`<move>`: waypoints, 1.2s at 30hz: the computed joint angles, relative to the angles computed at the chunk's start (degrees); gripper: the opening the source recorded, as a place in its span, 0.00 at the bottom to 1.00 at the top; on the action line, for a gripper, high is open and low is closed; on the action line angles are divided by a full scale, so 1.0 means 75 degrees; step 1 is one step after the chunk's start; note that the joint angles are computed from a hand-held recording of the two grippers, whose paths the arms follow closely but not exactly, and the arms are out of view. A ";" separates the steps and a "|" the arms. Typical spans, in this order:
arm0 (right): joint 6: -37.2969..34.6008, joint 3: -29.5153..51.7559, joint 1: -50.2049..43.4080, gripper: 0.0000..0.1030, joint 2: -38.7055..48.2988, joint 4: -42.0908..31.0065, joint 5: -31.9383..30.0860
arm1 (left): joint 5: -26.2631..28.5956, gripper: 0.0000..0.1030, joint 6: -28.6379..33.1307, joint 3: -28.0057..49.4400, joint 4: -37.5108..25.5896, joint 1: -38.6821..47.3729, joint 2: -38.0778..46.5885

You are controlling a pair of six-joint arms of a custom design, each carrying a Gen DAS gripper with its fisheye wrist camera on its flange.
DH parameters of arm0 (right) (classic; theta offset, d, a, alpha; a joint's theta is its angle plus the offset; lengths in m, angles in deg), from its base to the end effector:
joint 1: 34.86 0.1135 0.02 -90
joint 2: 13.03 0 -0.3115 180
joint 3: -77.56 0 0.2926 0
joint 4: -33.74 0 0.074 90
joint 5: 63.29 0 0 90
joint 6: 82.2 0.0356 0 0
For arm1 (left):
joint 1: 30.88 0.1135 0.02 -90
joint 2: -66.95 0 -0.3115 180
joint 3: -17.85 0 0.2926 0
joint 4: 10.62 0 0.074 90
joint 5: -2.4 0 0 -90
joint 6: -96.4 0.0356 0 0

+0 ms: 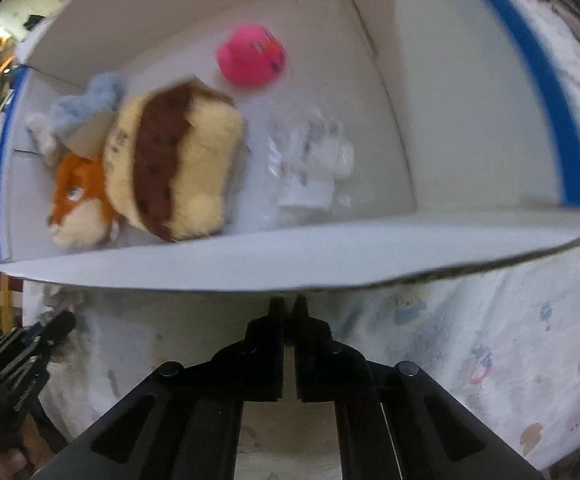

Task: Organize soft objects
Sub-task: 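Grasp the grey knotted plush with the left tool while the right tool grasps the orange foam block, then carry the grey plush and orange block down into the box with both tools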

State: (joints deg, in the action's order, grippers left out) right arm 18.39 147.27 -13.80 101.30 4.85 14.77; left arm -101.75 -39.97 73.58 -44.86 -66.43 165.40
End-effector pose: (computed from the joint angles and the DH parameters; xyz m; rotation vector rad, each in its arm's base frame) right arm 0.3590 0.1461 0.0875 -0.3077 2.8782 0.4056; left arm 0.2534 -0.1704 0.1174 -0.3045 2.7924 0.0528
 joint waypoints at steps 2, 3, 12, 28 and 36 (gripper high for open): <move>0.0016 -0.0062 0.0020 0.05 -0.0087 0.0044 -0.0122 | -0.0043 0.11 -0.0061 -0.0095 0.0029 -0.0034 -0.0030; 0.0014 -0.0109 0.0021 0.05 -0.0131 0.0049 -0.0146 | -0.0058 0.11 -0.0106 -0.0121 0.0032 -0.0058 -0.0031; 0.0005 -0.0717 0.0285 0.05 -0.0752 0.0356 -0.0265 | -0.0317 0.11 -0.0606 -0.0234 -0.0256 -0.0229 -0.0283; 0.0198 -0.2719 -0.0073 0.05 -0.4433 0.0684 -0.1151 | -0.1202 0.11 -0.1850 -0.0531 -0.1974 -0.0393 -0.3207; -0.0108 -0.2759 -0.0036 0.05 -0.5897 0.0963 -0.0577 | -0.2567 0.11 -0.1768 0.0049 -0.2886 -0.0515 -0.4185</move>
